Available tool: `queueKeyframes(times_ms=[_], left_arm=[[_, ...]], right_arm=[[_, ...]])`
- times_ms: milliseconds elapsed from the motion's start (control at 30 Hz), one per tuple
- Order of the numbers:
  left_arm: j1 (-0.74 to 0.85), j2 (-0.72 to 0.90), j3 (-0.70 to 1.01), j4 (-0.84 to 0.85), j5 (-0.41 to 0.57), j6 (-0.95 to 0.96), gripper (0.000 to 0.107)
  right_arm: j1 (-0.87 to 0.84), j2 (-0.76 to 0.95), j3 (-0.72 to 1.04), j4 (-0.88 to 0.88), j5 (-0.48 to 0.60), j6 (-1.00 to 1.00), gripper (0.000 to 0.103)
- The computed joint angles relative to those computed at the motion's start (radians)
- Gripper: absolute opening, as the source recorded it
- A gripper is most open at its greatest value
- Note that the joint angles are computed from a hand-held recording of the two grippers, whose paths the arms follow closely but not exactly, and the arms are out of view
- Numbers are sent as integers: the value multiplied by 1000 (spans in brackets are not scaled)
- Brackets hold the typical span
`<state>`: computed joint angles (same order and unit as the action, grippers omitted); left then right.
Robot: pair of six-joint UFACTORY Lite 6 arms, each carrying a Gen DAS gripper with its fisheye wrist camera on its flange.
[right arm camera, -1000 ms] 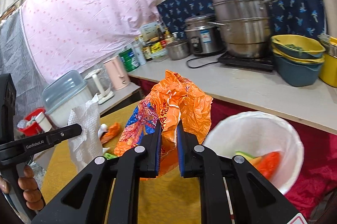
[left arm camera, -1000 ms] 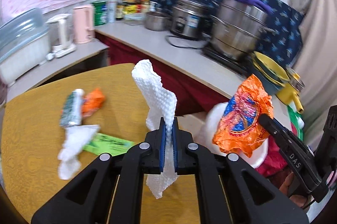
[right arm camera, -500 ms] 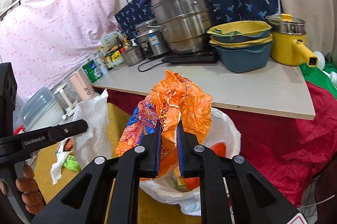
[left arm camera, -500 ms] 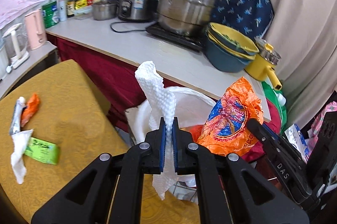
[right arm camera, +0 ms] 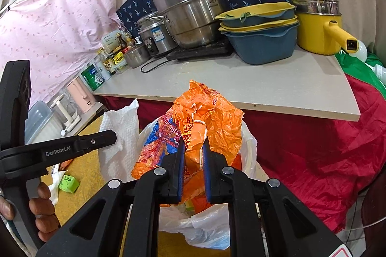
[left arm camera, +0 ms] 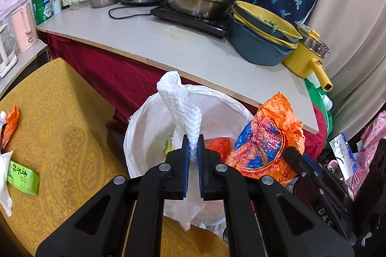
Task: Collect trash
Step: 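Carry tissue and wrapper over the trash bin and open both tools, then move both open tools back to the table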
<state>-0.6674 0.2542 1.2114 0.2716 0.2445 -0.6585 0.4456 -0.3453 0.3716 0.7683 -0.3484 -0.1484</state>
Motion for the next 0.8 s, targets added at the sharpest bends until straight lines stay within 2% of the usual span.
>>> queueKeyframes(times_ms=[33,67,100,133,200,267,500,800], left_arm=[[3,13,9,-6,0,8,7],[3,29,22,30,6,-25,14],[1,34,25,87,7,-81,25],[-1,37,23,140,2,-133,31],[3,28,9,210,-13,-202,49],[10,20,1,240,-14,-229,55],[38,-36,-59,299,-17,-277,56],[78,-170,-189,395,-18,-356,57]], right_arm=[[-3,14,4,-25,-2,24,13],[-5,35,10,-58,-7,57,13],[-12,51,17,-90,-7,85,16],[-16,75,30,-128,-6,120,17],[-7,108,45,-145,-23,143,17],[-4,127,62,-149,-25,141,22],[39,125,87,-64,-35,82,30],[163,91,114,266,-73,-201,40]])
